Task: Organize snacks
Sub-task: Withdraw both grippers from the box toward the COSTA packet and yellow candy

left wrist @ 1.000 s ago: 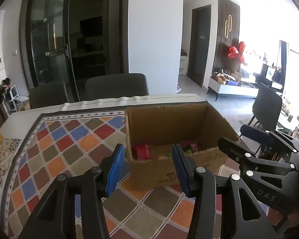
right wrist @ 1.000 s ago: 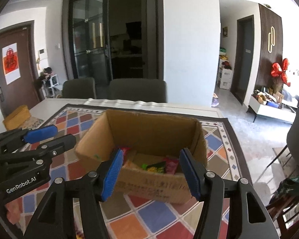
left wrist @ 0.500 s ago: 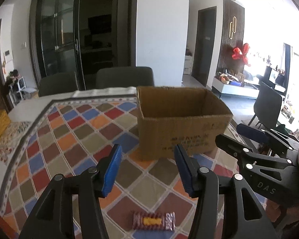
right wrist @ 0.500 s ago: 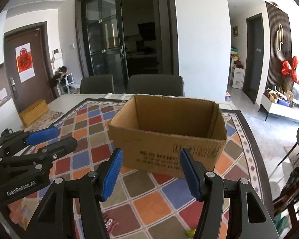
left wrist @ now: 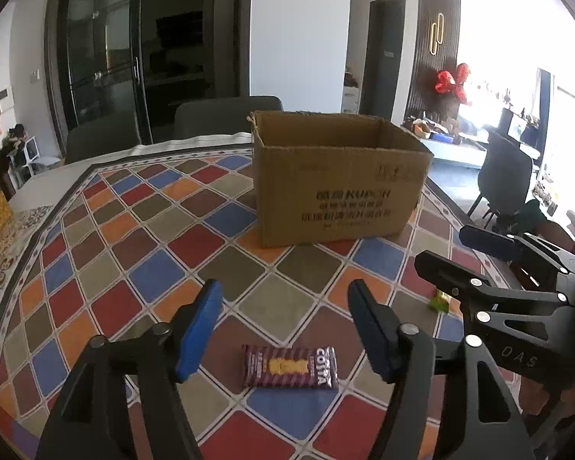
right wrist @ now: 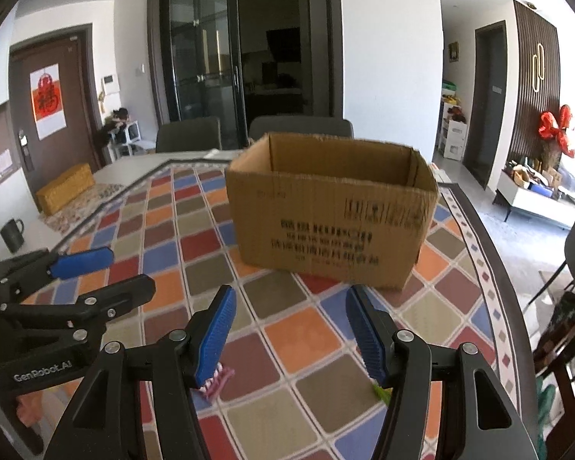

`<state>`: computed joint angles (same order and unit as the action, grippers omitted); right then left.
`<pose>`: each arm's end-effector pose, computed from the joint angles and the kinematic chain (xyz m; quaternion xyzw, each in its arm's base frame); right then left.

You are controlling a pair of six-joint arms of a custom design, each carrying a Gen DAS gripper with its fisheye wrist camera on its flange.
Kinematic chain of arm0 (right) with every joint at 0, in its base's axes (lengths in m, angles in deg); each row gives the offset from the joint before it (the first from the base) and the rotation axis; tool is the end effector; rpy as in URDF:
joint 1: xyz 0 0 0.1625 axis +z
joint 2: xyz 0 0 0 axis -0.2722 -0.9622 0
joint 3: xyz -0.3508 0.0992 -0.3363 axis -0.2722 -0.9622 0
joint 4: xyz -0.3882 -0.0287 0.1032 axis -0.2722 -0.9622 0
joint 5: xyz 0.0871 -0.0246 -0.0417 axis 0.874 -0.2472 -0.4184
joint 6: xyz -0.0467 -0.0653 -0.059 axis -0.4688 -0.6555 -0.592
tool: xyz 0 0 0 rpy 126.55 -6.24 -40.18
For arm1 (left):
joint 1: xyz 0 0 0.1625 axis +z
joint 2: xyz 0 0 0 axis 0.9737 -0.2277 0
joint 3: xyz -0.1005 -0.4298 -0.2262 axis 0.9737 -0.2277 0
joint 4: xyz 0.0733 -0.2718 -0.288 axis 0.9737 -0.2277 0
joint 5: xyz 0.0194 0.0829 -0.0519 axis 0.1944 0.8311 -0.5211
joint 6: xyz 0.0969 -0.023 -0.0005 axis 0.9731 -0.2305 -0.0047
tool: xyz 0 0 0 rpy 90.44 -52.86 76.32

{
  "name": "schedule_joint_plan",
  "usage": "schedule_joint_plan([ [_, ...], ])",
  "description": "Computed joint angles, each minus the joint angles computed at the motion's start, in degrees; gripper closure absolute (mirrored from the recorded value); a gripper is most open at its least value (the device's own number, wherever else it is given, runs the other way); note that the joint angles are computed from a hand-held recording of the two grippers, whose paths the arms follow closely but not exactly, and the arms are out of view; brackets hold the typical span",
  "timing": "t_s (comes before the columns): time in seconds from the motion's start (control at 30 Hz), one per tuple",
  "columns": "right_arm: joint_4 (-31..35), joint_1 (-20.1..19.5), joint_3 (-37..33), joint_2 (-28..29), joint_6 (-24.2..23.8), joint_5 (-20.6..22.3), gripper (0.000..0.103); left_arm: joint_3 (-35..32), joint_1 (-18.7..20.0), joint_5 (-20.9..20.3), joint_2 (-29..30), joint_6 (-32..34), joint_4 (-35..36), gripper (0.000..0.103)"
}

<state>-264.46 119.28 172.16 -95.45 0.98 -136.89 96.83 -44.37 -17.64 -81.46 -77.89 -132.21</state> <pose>0.2642 -0.5762 0.1951 0.4914 -0.8233 0.2489 0.1369 -0.3171 -0.4724 0.1443 -0.0170 0.7914 -0.4642 0.3973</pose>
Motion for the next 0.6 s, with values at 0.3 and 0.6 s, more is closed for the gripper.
schedule_joint_plan([
  [0.3, -3.64, -1.52, 3.17, -0.4, 2.02, -2.69, 0.028, 2.92, -1.3, 1.48, 2.15, -0.88, -1.49, 0.012],
  [0.6, -17.3, -2.96, 8.47, 1.04, 1.99, -6.23, 0.021, 6.92, -0.35, -0.03, 4.44, 5.01, -14.92, 0.006],
])
